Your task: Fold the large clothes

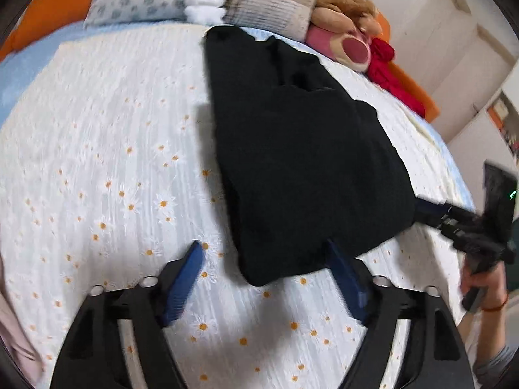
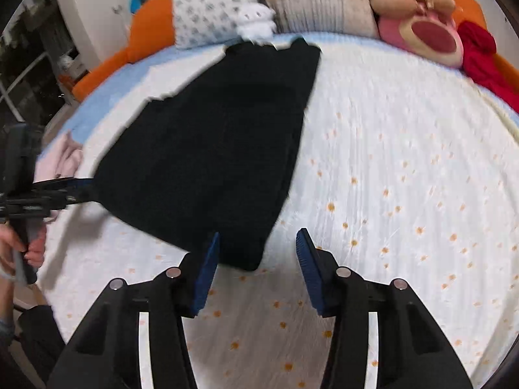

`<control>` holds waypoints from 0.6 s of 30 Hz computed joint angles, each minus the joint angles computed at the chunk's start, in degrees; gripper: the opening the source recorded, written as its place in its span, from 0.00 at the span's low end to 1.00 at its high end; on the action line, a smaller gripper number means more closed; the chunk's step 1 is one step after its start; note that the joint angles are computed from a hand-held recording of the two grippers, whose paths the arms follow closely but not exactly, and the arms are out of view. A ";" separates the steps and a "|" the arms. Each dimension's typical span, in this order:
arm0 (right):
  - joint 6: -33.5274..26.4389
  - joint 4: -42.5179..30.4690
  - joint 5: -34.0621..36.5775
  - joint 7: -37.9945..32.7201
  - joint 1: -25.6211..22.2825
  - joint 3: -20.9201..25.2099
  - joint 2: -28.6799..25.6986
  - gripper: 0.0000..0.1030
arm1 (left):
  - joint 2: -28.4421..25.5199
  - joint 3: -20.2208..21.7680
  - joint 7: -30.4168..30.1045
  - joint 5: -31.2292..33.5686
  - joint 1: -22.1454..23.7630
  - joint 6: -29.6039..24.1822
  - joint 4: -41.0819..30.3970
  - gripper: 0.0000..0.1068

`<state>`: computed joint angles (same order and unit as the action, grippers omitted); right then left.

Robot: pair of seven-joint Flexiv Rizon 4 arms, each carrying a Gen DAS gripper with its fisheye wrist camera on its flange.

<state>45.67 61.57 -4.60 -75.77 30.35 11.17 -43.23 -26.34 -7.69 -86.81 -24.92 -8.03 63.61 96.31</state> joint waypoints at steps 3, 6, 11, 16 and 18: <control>0.79 0.29 -1.87 1.28 1.15 -1.55 -0.32 0.55 | 0.21 -2.73 2.73 -5.15 2.38 0.27 1.71 0.83; -0.48 -0.25 1.46 1.90 -0.88 1.09 0.85 0.57 | 2.57 -5.53 4.44 -13.60 4.66 -0.41 4.86 0.76; -4.51 -4.20 24.36 2.36 -10.87 12.24 0.55 0.71 | 6.16 -13.31 15.66 -43.10 7.99 -0.37 10.48 0.81; -8.96 -9.62 34.94 4.27 -12.19 13.41 -3.26 0.71 | 2.68 -9.35 9.24 -40.57 3.88 -1.34 7.19 0.81; -10.19 -11.05 36.46 6.31 -11.45 12.20 -4.49 0.71 | 0.87 -8.47 8.48 -42.38 2.82 -1.80 6.16 0.81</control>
